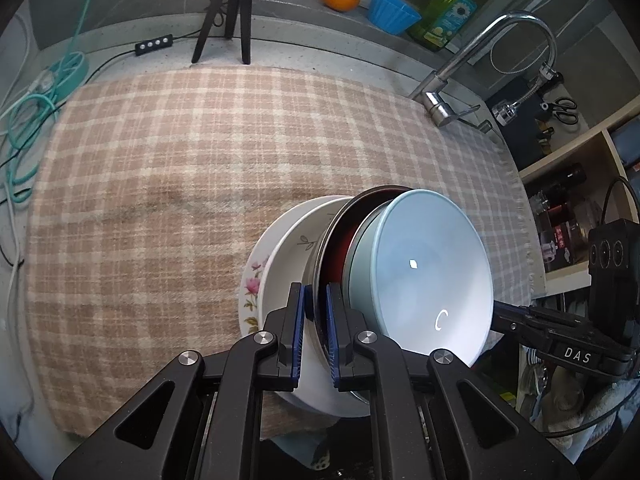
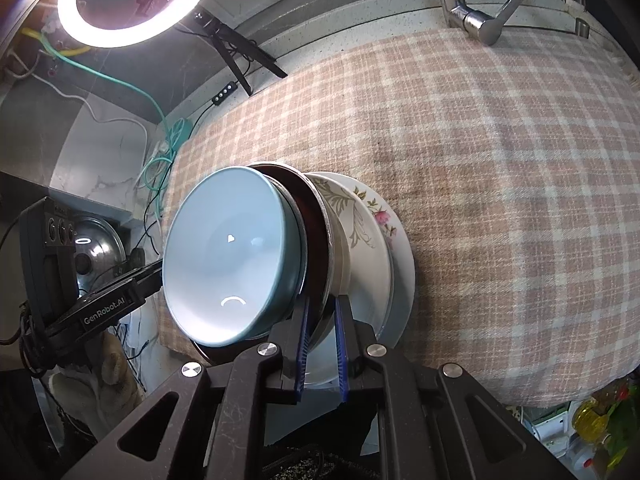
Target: Organize plates and bowls
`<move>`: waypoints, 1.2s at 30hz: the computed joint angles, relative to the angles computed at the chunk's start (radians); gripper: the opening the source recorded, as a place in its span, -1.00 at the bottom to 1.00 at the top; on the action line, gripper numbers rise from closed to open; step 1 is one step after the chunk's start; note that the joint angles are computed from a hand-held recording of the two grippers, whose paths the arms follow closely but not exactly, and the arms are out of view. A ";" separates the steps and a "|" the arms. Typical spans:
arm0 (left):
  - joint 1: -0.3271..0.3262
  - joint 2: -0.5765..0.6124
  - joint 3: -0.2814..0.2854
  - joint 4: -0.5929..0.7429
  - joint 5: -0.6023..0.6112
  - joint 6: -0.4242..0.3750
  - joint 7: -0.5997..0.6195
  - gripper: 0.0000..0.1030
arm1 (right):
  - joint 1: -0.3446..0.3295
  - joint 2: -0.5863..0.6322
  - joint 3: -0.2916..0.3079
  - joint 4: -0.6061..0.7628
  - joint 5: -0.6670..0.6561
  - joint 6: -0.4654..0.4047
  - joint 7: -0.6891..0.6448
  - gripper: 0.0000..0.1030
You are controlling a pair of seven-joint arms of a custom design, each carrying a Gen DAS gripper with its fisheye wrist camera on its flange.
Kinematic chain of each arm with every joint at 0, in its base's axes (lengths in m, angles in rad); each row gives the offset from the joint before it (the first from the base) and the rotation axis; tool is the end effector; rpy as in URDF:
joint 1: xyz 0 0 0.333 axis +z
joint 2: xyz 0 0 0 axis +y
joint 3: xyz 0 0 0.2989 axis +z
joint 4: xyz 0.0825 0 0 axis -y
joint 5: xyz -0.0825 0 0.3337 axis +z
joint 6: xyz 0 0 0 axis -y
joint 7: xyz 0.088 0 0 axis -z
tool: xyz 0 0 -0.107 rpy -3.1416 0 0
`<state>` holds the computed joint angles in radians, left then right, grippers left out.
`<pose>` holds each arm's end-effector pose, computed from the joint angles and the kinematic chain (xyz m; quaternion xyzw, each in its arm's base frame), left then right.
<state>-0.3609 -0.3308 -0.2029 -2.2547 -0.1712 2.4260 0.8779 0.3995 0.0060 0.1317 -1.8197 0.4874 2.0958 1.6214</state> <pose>0.3773 -0.2504 0.5498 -0.7571 0.6040 -0.2489 0.0017 0.4566 0.2944 0.5530 -0.7746 0.5770 0.1348 0.2211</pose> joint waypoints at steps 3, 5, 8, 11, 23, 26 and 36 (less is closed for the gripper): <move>-0.001 -0.001 0.001 -0.004 -0.003 0.007 0.002 -0.83 | 0.001 0.003 0.001 0.002 -0.004 0.002 0.000 -0.78; -0.001 -0.002 0.001 -0.005 -0.002 0.007 0.002 -0.83 | 0.002 0.005 0.001 0.002 -0.004 0.002 0.001 -0.78; -0.001 -0.001 0.002 -0.007 -0.003 0.010 0.005 -0.83 | 0.003 0.006 0.001 -0.003 -0.004 -0.001 0.001 -0.78; 0.000 -0.001 -0.002 -0.007 0.006 0.010 0.001 -0.83 | 0.003 0.002 0.001 -0.011 -0.001 0.002 -0.002 -0.78; 0.000 0.002 -0.003 -0.005 0.019 0.011 -0.004 -0.83 | 0.002 -0.004 0.000 -0.018 0.012 0.006 -0.010 -0.78; 0.001 0.002 -0.005 -0.003 0.026 0.009 -0.003 -0.83 | 0.000 -0.008 -0.002 -0.024 0.018 0.009 -0.020 -0.78; 0.000 -0.014 -0.008 -0.017 0.029 0.002 -0.014 -0.80 | 0.002 -0.032 0.002 -0.049 0.006 0.035 -0.042 -0.76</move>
<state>-0.3610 -0.3450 -0.2111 -2.2721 -0.1422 2.4278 0.8641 0.4017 -0.0257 0.1333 -1.8691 0.4932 2.1305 1.5795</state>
